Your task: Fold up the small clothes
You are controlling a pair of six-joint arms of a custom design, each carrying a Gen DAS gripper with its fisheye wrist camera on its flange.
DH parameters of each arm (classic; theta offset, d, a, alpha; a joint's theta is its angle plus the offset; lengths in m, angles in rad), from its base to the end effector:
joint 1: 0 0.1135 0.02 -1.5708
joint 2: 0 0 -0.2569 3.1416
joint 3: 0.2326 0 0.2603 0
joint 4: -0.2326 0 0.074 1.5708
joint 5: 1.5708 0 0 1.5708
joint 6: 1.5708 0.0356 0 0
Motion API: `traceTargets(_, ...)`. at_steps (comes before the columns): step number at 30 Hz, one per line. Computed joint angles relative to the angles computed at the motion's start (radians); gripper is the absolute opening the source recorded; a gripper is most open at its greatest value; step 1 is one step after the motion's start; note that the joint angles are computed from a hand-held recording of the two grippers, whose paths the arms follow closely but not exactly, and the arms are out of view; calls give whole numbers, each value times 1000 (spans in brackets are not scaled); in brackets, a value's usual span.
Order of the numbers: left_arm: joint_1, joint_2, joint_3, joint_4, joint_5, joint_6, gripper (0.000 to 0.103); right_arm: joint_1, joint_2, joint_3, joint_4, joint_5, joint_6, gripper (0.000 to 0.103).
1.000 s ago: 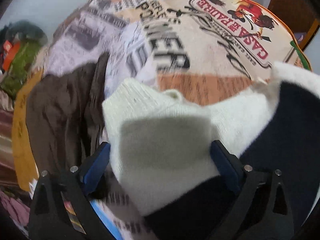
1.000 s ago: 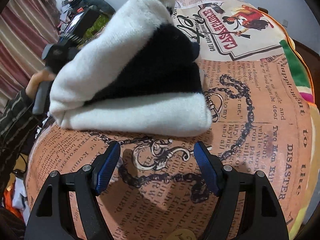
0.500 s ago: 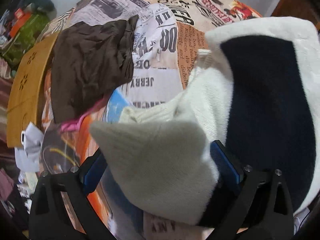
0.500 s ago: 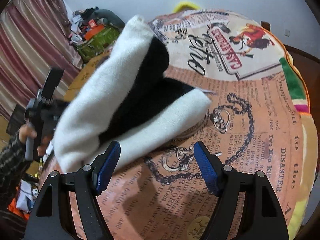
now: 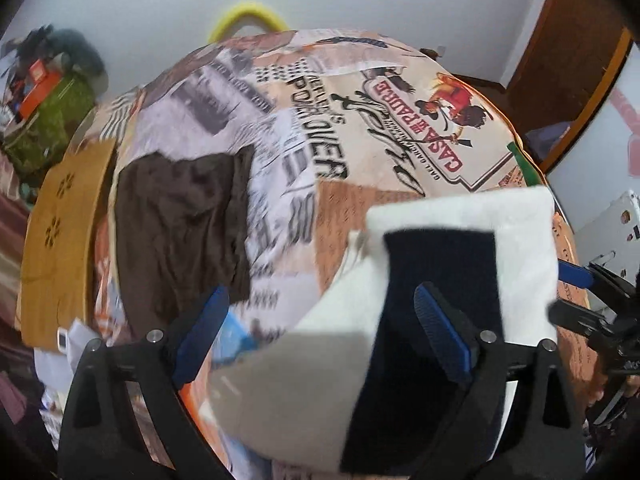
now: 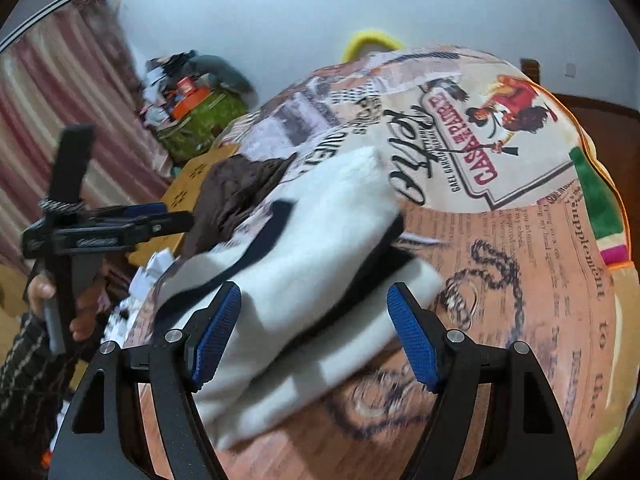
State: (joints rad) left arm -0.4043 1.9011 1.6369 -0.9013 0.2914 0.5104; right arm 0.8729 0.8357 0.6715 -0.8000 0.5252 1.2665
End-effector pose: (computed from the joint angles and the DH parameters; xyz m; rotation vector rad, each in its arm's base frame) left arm 0.3693 -0.1692 0.2489 1.2652 2.3864 -0.3662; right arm 0.1211 0.1166 0.2357 0.6619 2.2955 0.3460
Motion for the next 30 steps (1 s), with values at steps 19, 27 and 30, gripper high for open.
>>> traceTargets(19,-137,351,284,-34,-46,-143,94,-232,-114,-169,80,-220,-194,70)
traceTargets(27,-57,127,37,77,-45,-46,94,-391,-77,-70,112,-225,-404,69)
traceTargets(30,-39,113,2,50,-4,-33,94,-483,4,-86,180,-291,-450,38)
